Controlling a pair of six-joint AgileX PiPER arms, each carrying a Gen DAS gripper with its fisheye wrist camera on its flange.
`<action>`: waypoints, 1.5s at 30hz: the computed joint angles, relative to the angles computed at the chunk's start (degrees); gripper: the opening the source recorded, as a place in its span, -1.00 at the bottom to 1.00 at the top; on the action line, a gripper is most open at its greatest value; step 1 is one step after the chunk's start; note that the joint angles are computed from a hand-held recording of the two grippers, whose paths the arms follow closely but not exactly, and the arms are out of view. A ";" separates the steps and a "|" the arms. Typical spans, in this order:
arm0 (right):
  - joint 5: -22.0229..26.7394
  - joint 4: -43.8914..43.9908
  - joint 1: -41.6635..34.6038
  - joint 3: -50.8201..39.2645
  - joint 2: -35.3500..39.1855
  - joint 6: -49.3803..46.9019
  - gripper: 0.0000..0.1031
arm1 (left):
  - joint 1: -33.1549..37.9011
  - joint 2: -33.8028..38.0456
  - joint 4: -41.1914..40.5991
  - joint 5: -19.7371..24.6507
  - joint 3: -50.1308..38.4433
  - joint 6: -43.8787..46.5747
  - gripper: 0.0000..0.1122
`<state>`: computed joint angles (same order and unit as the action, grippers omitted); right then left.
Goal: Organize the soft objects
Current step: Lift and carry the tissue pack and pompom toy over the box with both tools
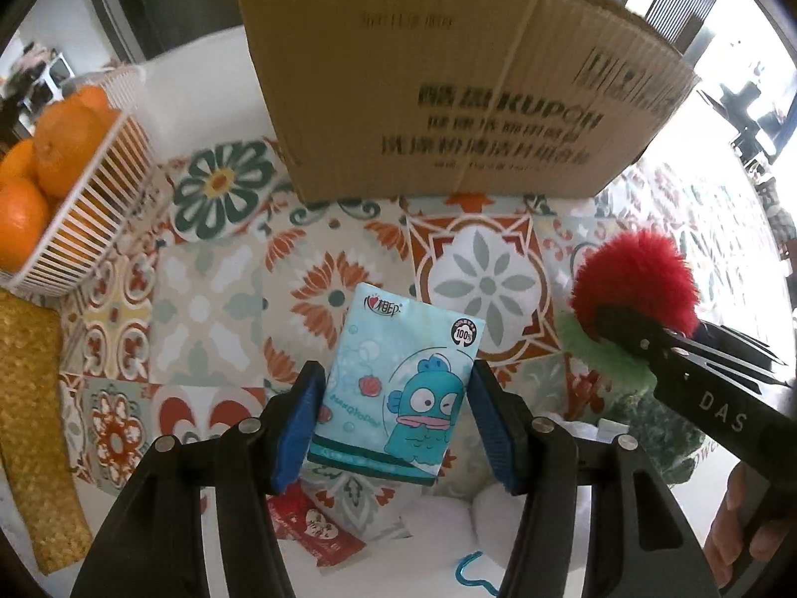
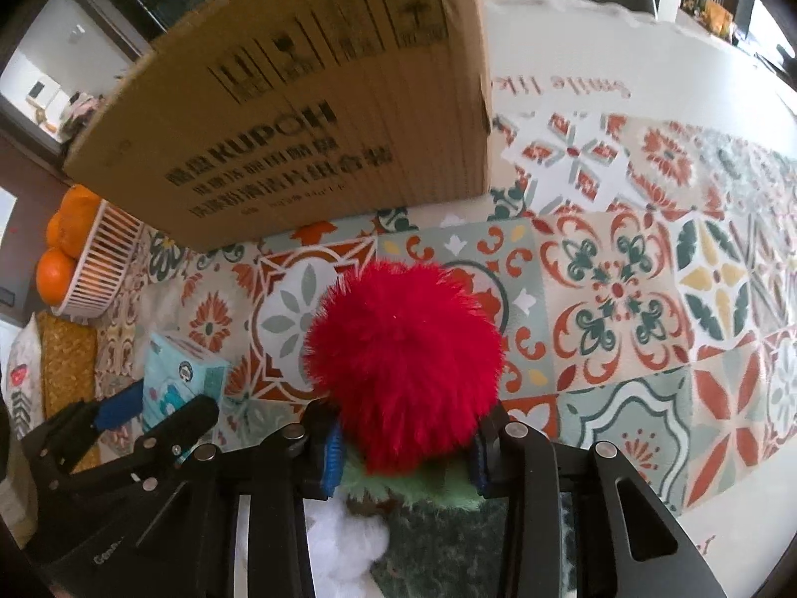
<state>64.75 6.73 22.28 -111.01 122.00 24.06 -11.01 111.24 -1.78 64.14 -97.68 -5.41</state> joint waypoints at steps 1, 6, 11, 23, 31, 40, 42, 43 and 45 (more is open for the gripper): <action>-0.36 -0.22 -0.02 0.47 -0.65 -0.02 -0.25 | -0.11 -0.64 0.37 -0.23 0.22 -0.13 0.03; -1.89 -1.26 -0.12 2.75 -4.00 0.12 -0.25 | -1.01 -2.00 1.82 -0.81 -0.86 -1.55 0.03; -3.01 -2.56 0.05 4.69 -7.16 0.34 -0.25 | -2.89 -2.74 3.81 -1.08 -2.63 -4.03 0.03; -4.30 -5.82 1.82 3.13 -12.38 1.74 -0.25 | -3.44 -6.80 3.42 -0.57 -6.62 -4.51 0.03; -3.75 -6.96 2.86 -1.67 -13.85 1.49 -0.25 | -2.63 -7.39 2.61 -0.49 -11.16 -3.23 0.03; -2.92 -7.20 3.06 -7.41 -13.20 0.33 -0.25 | -2.52 -4.89 2.79 2.72 -20.98 -2.22 0.03; -2.52 -7.36 3.03 -9.25 -12.67 0.16 -0.25 | -2.53 -4.18 2.78 3.23 -23.00 -2.07 0.03; -2.38 -7.48 3.07 -10.07 -12.46 0.12 -0.25 | -2.51 -3.71 2.70 3.66 -24.33 -1.95 0.03; -1.87 -7.80 3.10 -12.13 -11.95 -0.08 -0.25 | -2.36 -2.59 2.56 4.69 -27.23 -1.73 0.03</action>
